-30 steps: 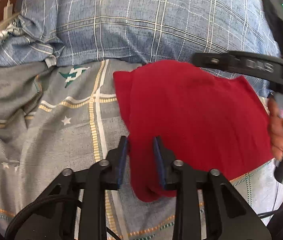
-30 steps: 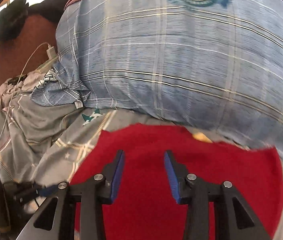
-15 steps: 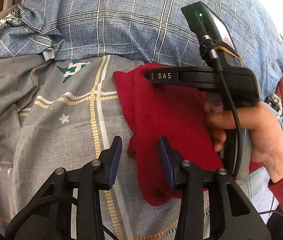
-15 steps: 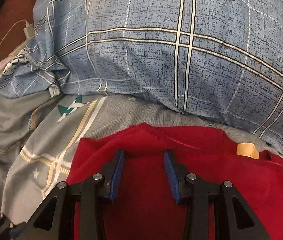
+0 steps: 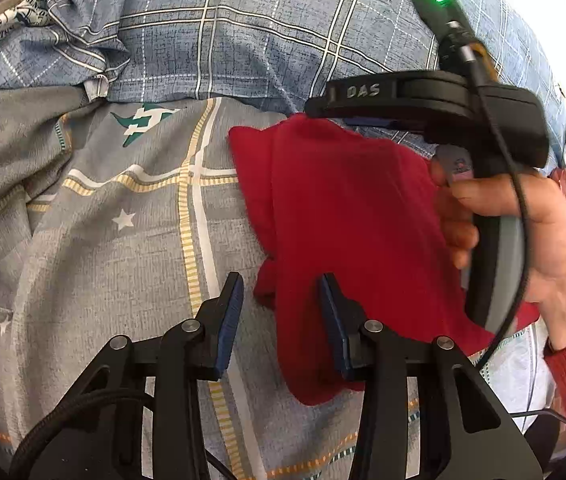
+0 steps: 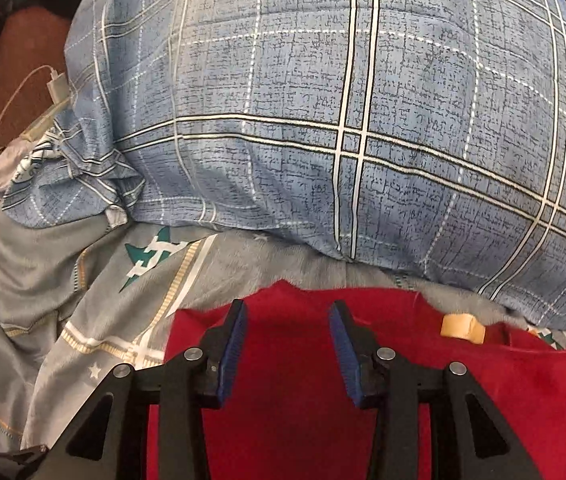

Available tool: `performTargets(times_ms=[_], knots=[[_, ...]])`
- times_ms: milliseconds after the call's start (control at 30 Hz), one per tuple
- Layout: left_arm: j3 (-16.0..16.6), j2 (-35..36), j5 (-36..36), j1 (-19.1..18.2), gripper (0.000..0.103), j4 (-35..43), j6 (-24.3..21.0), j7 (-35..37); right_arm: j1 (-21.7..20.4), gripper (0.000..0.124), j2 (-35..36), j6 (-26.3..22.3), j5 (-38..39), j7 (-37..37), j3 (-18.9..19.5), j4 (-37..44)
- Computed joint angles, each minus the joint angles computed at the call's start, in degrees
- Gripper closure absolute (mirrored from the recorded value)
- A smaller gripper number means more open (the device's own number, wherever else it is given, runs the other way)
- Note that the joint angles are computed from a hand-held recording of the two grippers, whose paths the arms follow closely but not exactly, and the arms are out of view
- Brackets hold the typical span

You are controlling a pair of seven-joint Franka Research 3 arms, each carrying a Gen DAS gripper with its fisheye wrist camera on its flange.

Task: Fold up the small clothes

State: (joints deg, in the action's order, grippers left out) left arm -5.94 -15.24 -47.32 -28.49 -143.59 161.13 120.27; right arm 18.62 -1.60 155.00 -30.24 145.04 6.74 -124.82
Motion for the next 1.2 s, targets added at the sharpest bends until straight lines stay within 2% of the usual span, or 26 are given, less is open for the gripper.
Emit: performTargets(times_ms=[100,167,200,233,333,400,467,533,633,700,733,767,800,833,867,933,1033,1100,1200], knots=[[0.0,0.22,0.14,0.04,0.06,0.15,0.02,-0.14,0.64,0.083,2.61,-0.35,3.02,-3.42,-0.04,1.58],[0.06,0.24,-0.32,0.02,0.06,0.17,-0.16,0.01,1.04,0.083,5.47,-2.91,6.38,-7.43,0.57,3.5],[0.29,0.49,-0.87,-0.04,0.06,0.42,-0.44,0.34,2.61,0.083,5.84,-2.2,3.12,-4.75,-0.89,3.51],[0.2,0.3,-1.07,0.11,0.059,0.34,-0.66,0.24,3.04,0.083,6.04,-2.76,3.19,-4.88,-1.19,3.95],[-0.18,0.32,-0.76,0.84,0.05,0.4,-0.84,-0.93,3.07,0.083,5.11,-3.88,9.89,-8.3,-1.5,4.24],[-0.06,0.21,-1.15,0.94,0.047,0.35,-1.07,-1.46,3.03,0.073,3.59,-3.49,13.58,-10.01,-1.31,3.48],[0.31,0.27,-2.35,0.87,0.047,0.62,-2.0,-1.04,3.31,0.045,2.09,-1.77,13.65,-10.03,-0.8,2.35],[0.31,0.13,-3.55,0.92,0.047,0.58,-2.2,-0.47,3.67,0.042,2.22,-1.64,13.84,-11.26,-0.03,3.03],[0.31,0.11,-4.89,1.13,0.047,0.73,-2.53,0.36,4.92,0.041,6.17,-7.45,16.74,-16.5,0.69,7.84],[0.39,0.15,-5.81,1.43,0.047,1.01,-3.42,0.75,6.61,0.041,8.86,-12.99,12.5,-15.45,-0.02,10.85],[0.49,0.07,-6.8,1.41,0.047,1.09,-3.72,1.45,7.58,0.05,9.31,-13.65,9.24,-13.83,-0.6,11.2],[0.88,-0.07,-8.73,1.12,0.042,1.24,-4.13,3.12,8.31,0.062,8.85,-13.59,6.3,-11.65,-1.2,10.56],[1.36,-0.28,-11.3,0.77,0.038,1.44,-4.83,5.37,8.34,0.069,7.98,-12.55,5.91,-10.66,-1.42,9.49],[1.84,-0.62,-14.55,0.38,0.031,1.63,-5.8,8.14,7.76,0.088,6.22,-9.62,7.26,-10.97,-1.49,7.23],[2.23,-0.88,-17.95,0.17,0.028,1.93,-7.23,11.05,7.17,0.101,4.64,-7.12,8.76,-12.1,-1.37,5.3],[2.16,-0.49,-22.4,0.39,0.027,3.11,-9.65,15.19,6.11,0.105,0.54,-3.79,9.44,-12.42,-0.97,1.46],[-0.82,-0.23,-23.59,1.6,0.026,3.59,-7.63,17.34,4.07,0.107,-4.82,2.72,13.56,-13.87,-0.3,-4.25],[-1.56,1.45,-24.78,2.54,0.026,5.11,-7.9,18.08,3.05,0.107,-8.22,5.92,17.19,-15.46,-0.05,-7.75],[-1.79,3.07,-31.46,3.82,0.029,6.67,-9.77,22.08,1.76,0.108,-11.0,7.83,21.04,-17.47,0.72,-10.05]])
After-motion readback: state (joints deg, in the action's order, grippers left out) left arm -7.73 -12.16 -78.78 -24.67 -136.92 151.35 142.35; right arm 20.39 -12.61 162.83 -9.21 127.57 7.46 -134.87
